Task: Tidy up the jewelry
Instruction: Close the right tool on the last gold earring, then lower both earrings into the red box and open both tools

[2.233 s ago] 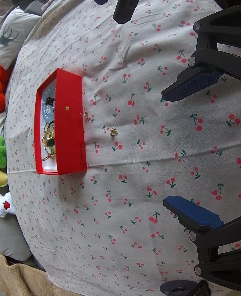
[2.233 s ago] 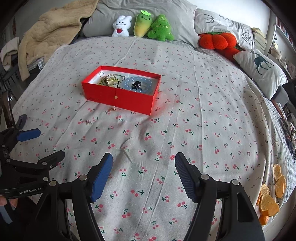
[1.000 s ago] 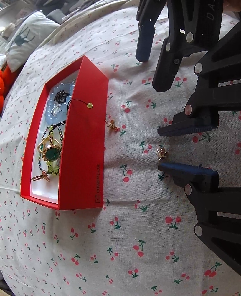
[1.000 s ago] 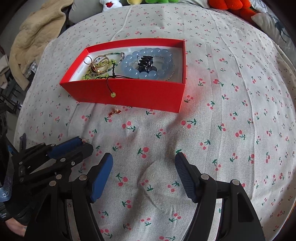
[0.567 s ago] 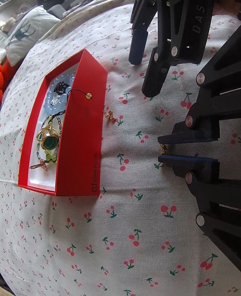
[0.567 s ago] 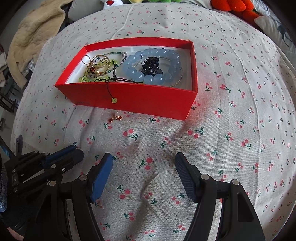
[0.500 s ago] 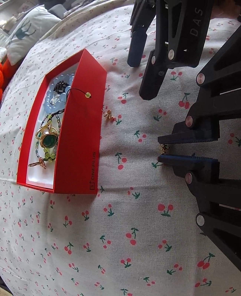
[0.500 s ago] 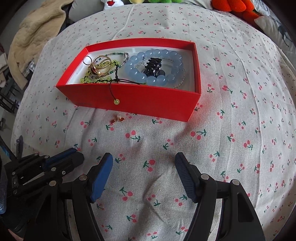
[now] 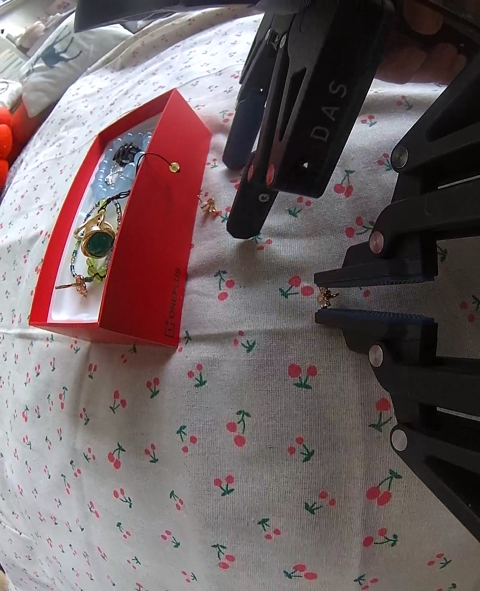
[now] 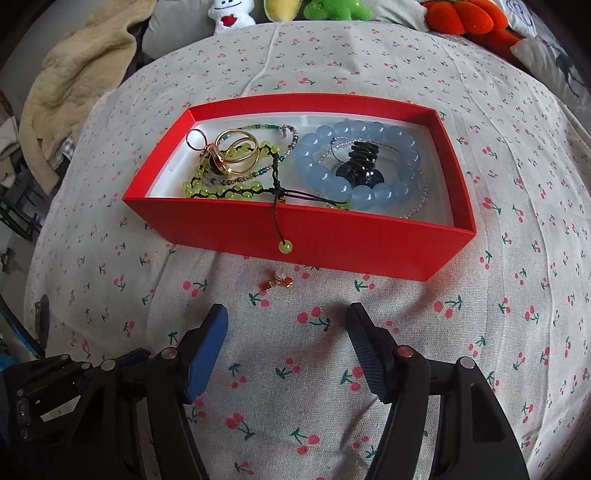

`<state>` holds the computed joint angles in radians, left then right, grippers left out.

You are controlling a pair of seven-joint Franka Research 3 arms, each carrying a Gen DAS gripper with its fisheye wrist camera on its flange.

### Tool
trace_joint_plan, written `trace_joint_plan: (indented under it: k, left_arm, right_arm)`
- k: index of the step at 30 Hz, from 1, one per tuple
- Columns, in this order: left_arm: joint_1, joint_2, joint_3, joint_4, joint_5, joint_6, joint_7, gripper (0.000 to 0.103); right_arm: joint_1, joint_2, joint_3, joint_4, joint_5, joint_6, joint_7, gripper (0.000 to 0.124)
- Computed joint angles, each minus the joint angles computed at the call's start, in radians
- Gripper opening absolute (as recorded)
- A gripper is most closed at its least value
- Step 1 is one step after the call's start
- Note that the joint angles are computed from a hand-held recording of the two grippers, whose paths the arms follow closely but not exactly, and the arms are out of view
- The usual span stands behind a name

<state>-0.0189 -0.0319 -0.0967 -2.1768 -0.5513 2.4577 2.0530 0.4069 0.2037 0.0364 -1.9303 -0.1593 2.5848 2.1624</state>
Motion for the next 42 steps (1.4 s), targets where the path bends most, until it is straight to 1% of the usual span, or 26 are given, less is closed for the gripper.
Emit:
trace_joint_plan:
  k: [2, 5, 7, 11, 13, 17, 19, 24, 28, 33, 37, 39, 42]
  left_arm:
    - [0.002, -0.003, 0.002, -0.002, -0.004, -0.005, 0.002, 0.006]
    - [0.006, -0.009, 0.007, -0.006, -0.012, -0.013, 0.010, 0.006]
    - [0.008, -0.009, 0.010, -0.005, -0.017, -0.020, 0.011, 0.006]
    - [0.010, -0.009, 0.010, -0.005, -0.015, -0.021, 0.006, 0.006]
    - [0.010, -0.012, 0.010, -0.008, -0.012, -0.019, 0.004, 0.006]
    - [0.007, -0.012, 0.008, -0.010, -0.002, -0.011, -0.002, 0.006]
    - [0.007, -0.017, 0.009, -0.015, 0.000, -0.008, -0.002, 0.006]
    - [0.005, -0.013, 0.010, -0.011, -0.002, -0.007, -0.004, 0.006]
    - [0.010, -0.011, 0.015, 0.000, -0.024, -0.027, -0.003, 0.006]
    - [0.011, -0.025, 0.016, 0.004, -0.050, -0.024, 0.007, 0.006]
    - [0.005, -0.053, 0.024, 0.013, -0.082, -0.020, 0.020, 0.006]
    - [-0.001, -0.065, 0.029, 0.028, -0.103, -0.022, 0.042, 0.006]
    - [-0.014, -0.072, 0.029, 0.058, -0.100, -0.004, 0.068, 0.006]
  right_arm:
    - [0.011, 0.011, -0.008, 0.007, -0.035, 0.018, 0.024, 0.060]
    - [0.015, 0.023, -0.015, 0.017, -0.046, 0.034, 0.045, 0.049]
    - [0.022, 0.029, -0.022, 0.024, -0.064, 0.034, 0.065, 0.038]
    - [0.029, 0.033, -0.029, 0.031, -0.092, 0.028, 0.085, 0.028]
    - [0.028, 0.024, -0.030, 0.018, -0.101, 0.033, 0.091, 0.021]
    - [0.018, 0.017, -0.023, 0.004, -0.091, 0.047, 0.076, 0.011]
    - [0.016, 0.013, -0.023, -0.003, -0.093, 0.054, 0.071, 0.008]
    - [0.008, -0.005, -0.014, -0.017, -0.079, 0.054, 0.041, 0.008]
    - [-0.013, -0.037, 0.002, -0.045, -0.008, 0.061, 0.001, 0.008]
    - [-0.038, -0.096, 0.016, -0.086, 0.067, 0.071, -0.034, 0.008]
    - [-0.046, -0.137, 0.022, -0.085, 0.041, 0.049, -0.026, 0.007]
    - [-0.056, -0.155, 0.028, -0.080, 0.056, 0.042, -0.043, 0.007]
    - [-0.071, -0.169, 0.034, -0.060, 0.096, 0.015, -0.080, 0.007]
